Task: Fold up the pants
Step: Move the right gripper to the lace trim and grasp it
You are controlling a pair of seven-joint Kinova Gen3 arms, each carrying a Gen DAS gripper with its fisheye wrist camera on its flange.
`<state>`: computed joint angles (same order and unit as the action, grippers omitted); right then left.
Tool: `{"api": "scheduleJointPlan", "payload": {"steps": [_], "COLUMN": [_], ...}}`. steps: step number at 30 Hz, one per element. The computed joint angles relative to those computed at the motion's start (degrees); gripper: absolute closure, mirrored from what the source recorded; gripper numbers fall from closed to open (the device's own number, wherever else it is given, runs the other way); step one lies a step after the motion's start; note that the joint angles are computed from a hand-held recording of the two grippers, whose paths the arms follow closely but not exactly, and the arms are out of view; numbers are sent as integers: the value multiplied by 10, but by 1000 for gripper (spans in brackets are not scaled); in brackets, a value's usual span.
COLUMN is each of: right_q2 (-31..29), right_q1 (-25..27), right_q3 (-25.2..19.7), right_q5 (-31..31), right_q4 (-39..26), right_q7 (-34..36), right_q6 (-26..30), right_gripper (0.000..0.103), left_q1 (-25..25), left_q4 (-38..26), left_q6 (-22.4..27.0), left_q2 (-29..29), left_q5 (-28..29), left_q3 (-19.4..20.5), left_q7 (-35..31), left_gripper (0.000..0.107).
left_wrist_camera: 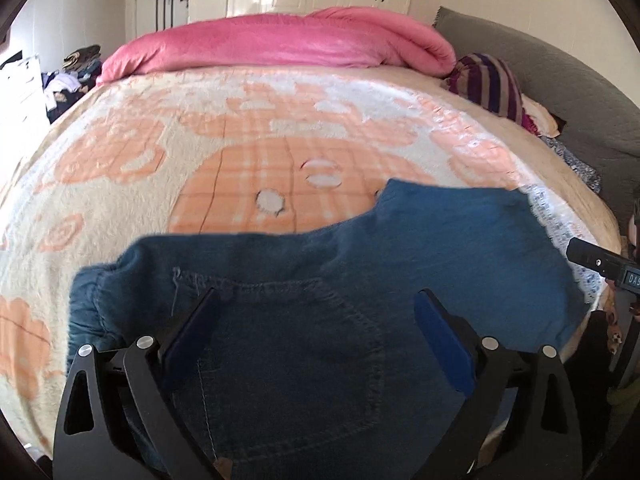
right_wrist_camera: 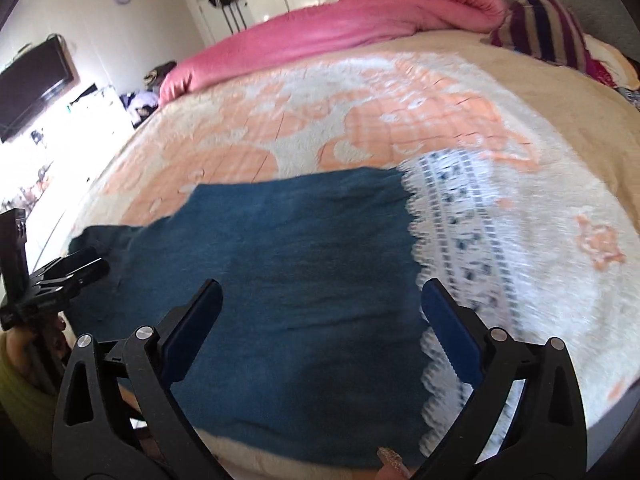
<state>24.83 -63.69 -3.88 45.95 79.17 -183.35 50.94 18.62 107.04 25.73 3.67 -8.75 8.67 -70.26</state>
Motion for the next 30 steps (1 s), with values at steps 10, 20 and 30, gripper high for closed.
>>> {"api": "scheduleJointPlan", "payload": {"steps": [10,20,30], "right_q2": [-68,-102,-108], "right_q1": [-28,-4,16], "right_q3": [-28,-85,-101], "right_q5": [76,90,103], "right_q4": [92,166,194], "right_q7": [-145,-246,-293], "right_q6": [65,82,48], "right_gripper": [9,9,9], "left_q1": [20,83,130], "left_q4": [-67,-225,-399], "left_q6": [28,110,219], "left_q2": [15,111,222], "left_q5": [34,41,73], "left_q3": [23,38,30], "left_q7": [-61,-145,-215], "left_gripper": [9,9,9]}}
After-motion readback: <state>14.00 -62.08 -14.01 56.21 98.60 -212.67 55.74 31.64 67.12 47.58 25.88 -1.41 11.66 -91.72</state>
